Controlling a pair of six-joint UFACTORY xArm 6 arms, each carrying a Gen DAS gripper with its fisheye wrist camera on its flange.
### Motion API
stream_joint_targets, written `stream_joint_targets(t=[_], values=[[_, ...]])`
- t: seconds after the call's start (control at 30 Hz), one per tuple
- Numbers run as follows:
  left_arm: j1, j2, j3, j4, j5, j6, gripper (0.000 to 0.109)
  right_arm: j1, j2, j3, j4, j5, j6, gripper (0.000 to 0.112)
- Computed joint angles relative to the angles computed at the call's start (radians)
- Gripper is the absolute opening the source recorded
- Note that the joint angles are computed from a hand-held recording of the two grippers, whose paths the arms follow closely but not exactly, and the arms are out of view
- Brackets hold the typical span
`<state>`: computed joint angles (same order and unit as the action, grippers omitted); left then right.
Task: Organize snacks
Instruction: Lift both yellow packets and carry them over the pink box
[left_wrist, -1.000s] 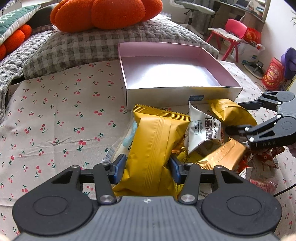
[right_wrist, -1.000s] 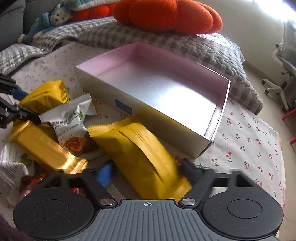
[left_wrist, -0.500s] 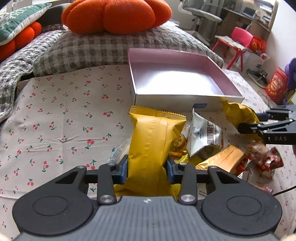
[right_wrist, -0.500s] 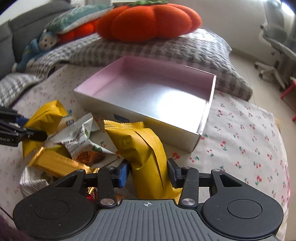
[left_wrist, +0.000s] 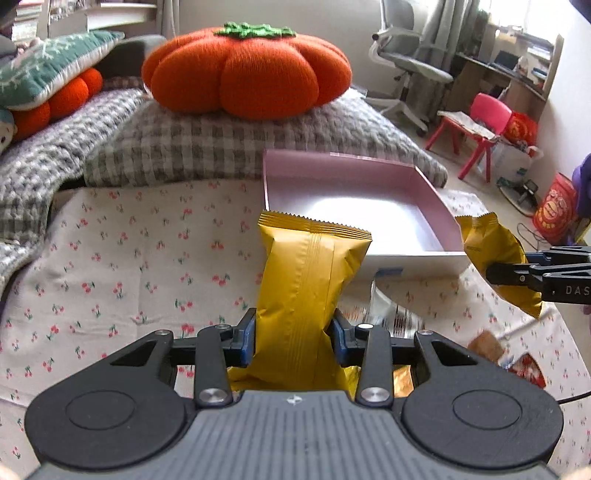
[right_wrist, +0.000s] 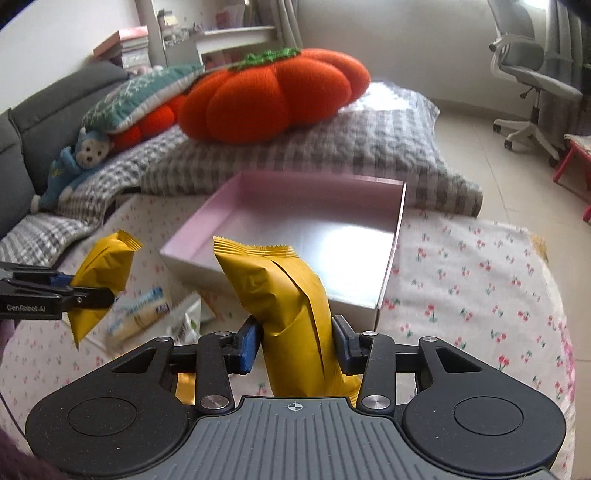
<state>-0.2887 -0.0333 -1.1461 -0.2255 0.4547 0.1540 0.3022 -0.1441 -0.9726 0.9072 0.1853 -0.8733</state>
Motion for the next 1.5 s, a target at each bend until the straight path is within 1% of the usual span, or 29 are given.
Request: stream_joint_targets(t=[0.07, 0.23, 0.3, 0.47, 0.57, 0.7, 0.77, 0.9, 1.17, 1.43, 1.5], values=[[-0.009, 0.017, -0.021, 0.023, -0.003, -0.014, 0.036, 0.004, 0.007, -0.016, -0.008, -0.016, 0.007, 0.040], [-0.030, 0.102, -0.130, 0.079, -0.003, -0.070, 0.036, -0.004, 0.057, -0.091, 0.000, -0.008, 0.036, 0.041], [-0.038, 0.148, -0.189, 0.089, 0.001, -0.084, 0.036, -0.011, 0.091, -0.130, -0.022, -0.008, 0.083, 0.041], [-0.060, 0.254, -0.311, 0.148, -0.001, -0.119, 0.036, -0.027, 0.186, -0.222, -0.126, -0.007, 0.239, 0.041], [-0.068, 0.311, -0.370, 0.190, 0.002, -0.154, 0.036, -0.030, 0.231, -0.266, -0.156, -0.010, 0.286, 0.041], [-0.070, 0.366, -0.422, 0.246, 0.005, -0.209, 0.036, -0.030, 0.277, -0.316, -0.174, -0.010, 0.313, 0.041], [-0.069, 0.391, -0.446, 0.272, 0.012, -0.238, 0.036, -0.031, 0.299, -0.341, -0.208, -0.002, 0.346, 0.041], [-0.065, 0.410, -0.463, 0.308, 0.024, -0.274, 0.036, -0.031, 0.338, -0.370, -0.279, -0.003, 0.410, 0.041], [-0.062, 0.423, -0.467, 0.348, 0.031, -0.305, 0.036, -0.035, 0.399, -0.414, -0.318, -0.003, 0.486, 0.041], [-0.059, 0.440, -0.493, 0.380, 0.046, -0.319, 0.038, -0.038, 0.405, -0.414, -0.370, 0.004, 0.529, 0.042], [-0.058, 0.441, -0.494, 0.357, 0.049, -0.301, 0.039, -0.039, 0.401, -0.410, -0.376, 0.006, 0.529, 0.043]])
